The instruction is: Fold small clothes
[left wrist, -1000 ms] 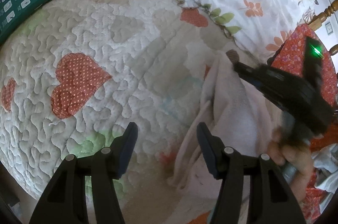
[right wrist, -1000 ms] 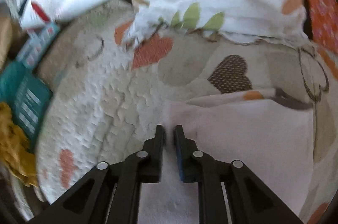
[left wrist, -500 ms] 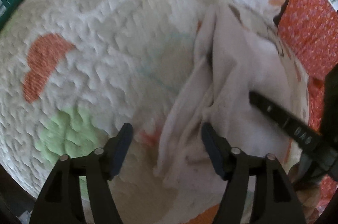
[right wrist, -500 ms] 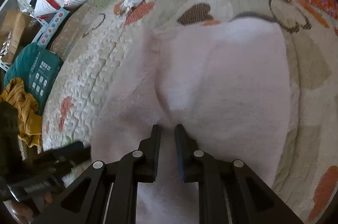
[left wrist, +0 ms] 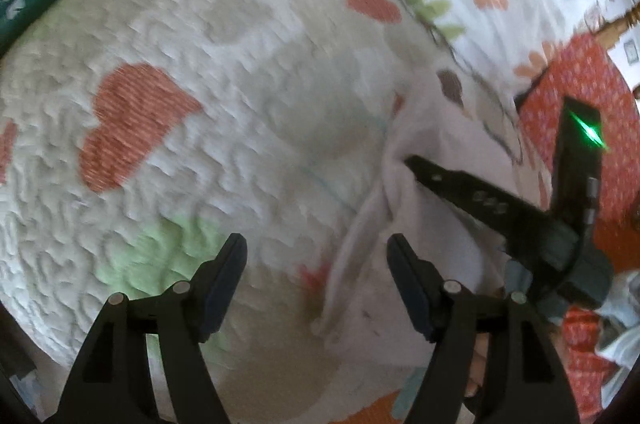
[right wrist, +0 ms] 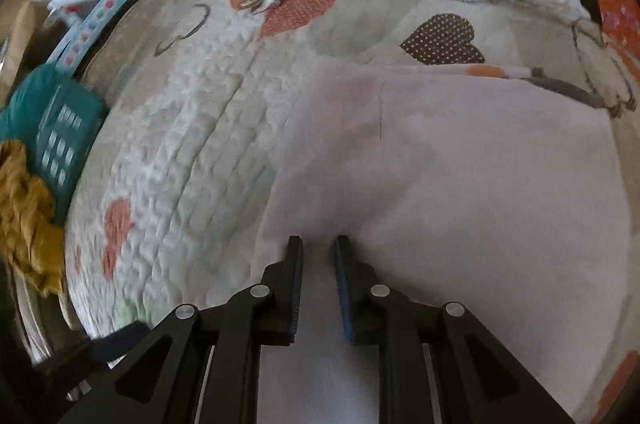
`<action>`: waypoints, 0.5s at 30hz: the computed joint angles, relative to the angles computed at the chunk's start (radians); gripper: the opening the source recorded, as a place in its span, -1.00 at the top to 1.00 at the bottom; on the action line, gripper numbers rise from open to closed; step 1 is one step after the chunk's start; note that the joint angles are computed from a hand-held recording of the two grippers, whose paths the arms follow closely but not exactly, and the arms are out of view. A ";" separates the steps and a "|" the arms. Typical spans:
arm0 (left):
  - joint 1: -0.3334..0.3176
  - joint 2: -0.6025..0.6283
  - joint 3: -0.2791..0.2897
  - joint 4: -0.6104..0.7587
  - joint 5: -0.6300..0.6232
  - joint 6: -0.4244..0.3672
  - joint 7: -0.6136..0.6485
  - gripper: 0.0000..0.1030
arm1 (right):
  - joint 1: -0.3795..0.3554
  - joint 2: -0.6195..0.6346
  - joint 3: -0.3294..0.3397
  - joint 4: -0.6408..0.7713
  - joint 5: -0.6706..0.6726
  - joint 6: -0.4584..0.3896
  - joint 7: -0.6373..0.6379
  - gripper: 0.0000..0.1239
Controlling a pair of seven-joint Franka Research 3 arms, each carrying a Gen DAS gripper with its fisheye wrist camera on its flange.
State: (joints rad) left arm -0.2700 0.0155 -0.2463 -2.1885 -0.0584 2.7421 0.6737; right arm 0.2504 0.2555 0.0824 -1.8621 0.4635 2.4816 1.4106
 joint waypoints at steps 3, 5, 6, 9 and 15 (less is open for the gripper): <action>0.003 -0.008 0.004 -0.008 -0.001 0.008 -0.016 -0.38 | -0.073 -0.054 0.036 -0.032 0.250 -0.014 -0.147 0.65; 0.003 -0.015 0.004 -0.015 -0.048 0.014 0.023 -0.38 | -0.086 -0.107 0.025 -0.073 0.334 -0.021 -0.214 0.65; 0.002 -0.019 0.003 -0.018 -0.070 0.018 0.041 -0.38 | -0.104 -0.150 0.016 -0.111 0.409 -0.041 -0.277 0.65; -0.004 -0.016 0.000 -0.012 -0.075 0.024 0.041 -0.39 | -0.126 -0.219 -0.034 -0.188 0.530 -0.109 -0.351 0.62; -0.008 -0.017 -0.001 -0.013 -0.069 0.021 0.020 -0.39 | -0.196 -0.260 -0.133 -0.328 0.635 -0.220 -0.373 0.96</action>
State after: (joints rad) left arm -0.2778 -0.0012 -0.2470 -2.2018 -0.1275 2.7629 0.6933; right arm 0.0547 -0.0044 -0.0505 -2.1904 1.0987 2.2621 1.0373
